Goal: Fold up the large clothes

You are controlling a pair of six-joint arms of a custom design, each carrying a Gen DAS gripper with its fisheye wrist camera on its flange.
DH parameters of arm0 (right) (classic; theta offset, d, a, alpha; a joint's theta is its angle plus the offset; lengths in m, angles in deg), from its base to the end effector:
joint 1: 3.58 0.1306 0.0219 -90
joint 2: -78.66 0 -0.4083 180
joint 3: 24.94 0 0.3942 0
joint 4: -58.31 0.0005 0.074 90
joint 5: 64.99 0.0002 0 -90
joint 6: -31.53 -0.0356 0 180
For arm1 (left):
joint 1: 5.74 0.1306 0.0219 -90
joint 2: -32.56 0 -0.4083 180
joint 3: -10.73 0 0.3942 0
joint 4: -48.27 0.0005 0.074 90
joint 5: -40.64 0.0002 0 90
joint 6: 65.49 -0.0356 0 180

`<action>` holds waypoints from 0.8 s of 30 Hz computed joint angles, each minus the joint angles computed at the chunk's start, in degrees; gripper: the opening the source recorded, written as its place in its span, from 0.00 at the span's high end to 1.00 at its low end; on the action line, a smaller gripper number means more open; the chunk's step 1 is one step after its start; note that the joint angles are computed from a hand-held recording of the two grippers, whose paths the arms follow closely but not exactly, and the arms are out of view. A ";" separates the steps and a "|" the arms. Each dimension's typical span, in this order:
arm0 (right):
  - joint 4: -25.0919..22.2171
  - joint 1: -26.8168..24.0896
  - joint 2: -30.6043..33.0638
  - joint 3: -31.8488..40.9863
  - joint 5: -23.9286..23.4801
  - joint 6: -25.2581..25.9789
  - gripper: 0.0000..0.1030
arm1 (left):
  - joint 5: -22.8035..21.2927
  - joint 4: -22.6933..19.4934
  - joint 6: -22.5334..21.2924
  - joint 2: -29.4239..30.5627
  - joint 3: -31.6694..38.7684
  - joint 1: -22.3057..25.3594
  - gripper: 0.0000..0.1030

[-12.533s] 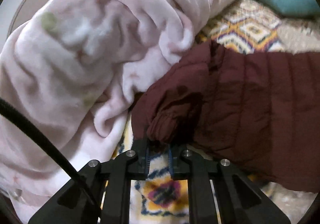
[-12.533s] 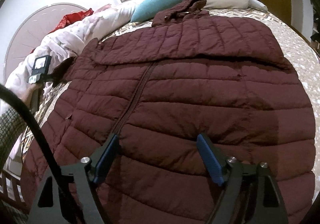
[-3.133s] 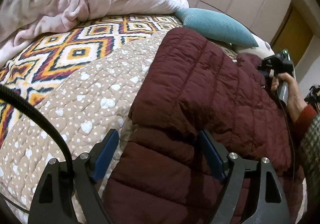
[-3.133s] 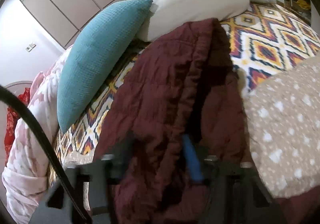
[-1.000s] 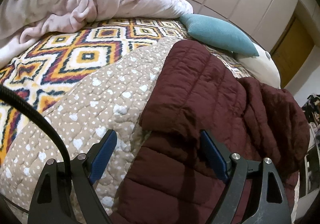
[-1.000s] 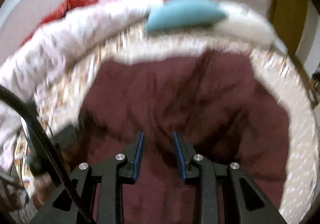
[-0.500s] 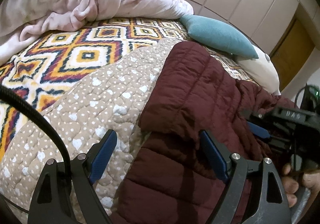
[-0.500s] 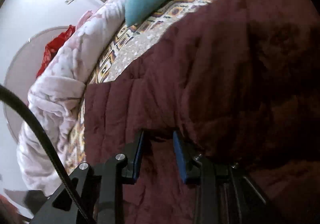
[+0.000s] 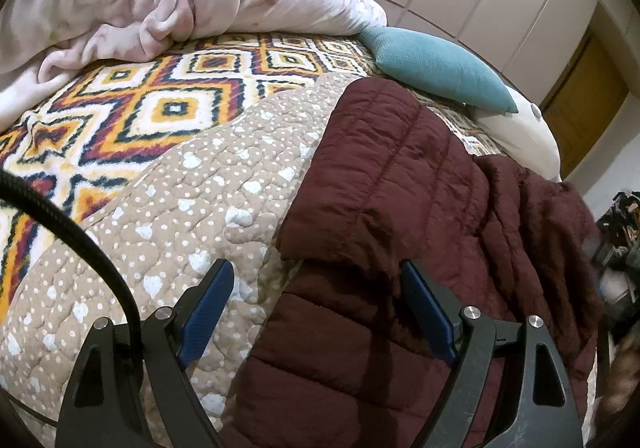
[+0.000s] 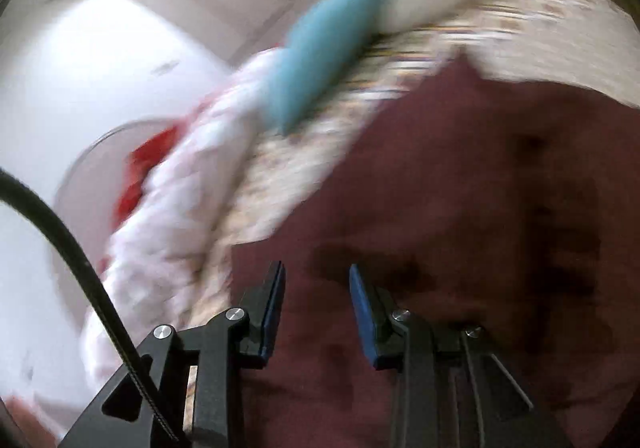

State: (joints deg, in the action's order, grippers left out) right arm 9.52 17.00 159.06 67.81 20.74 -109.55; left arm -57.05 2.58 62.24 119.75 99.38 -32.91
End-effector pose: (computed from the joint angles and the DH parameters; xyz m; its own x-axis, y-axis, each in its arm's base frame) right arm 0.3989 0.1521 0.5523 -0.6657 0.5788 -0.4710 0.1772 0.7357 0.6537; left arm 0.4238 -0.2127 0.4721 -0.7155 -0.3144 -0.6238 -0.0893 0.9268 -0.3647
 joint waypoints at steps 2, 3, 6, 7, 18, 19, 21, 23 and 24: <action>1.53 -2.10 -2.45 -5.75 -0.81 -1.42 0.85 | -0.14 -0.18 -0.05 0.10 0.15 -0.13 0.18; 4.49 -3.01 -4.12 -8.58 -2.56 -2.93 0.85 | -0.24 -0.27 -0.10 0.17 0.25 -0.15 0.18; 1.94 -2.82 -5.06 -7.81 -1.76 -2.19 0.85 | -0.47 -0.44 -0.14 0.16 0.29 -0.24 0.18; -0.34 -1.83 -4.69 -5.93 0.05 -1.47 0.81 | -0.33 -0.34 -0.10 0.19 0.28 -0.21 0.18; 1.26 4.92 -1.08 0.80 3.05 2.82 0.62 | -0.34 -0.41 0.10 0.26 0.36 -0.31 0.18; 0.84 4.14 -0.68 0.30 2.43 2.67 0.62 | -0.29 -0.47 0.17 0.32 0.45 -0.33 0.18; -2.38 3.65 1.01 -0.53 3.21 2.13 0.65 | -0.25 -0.61 0.16 0.36 0.51 -0.35 0.18; -2.63 3.14 0.75 -1.28 3.00 3.08 0.75 | -0.30 -0.77 0.16 0.20 0.46 -0.39 0.18; -2.72 3.14 0.27 -1.25 3.00 2.77 0.75 | -0.39 -0.61 0.21 0.35 0.52 -0.43 0.18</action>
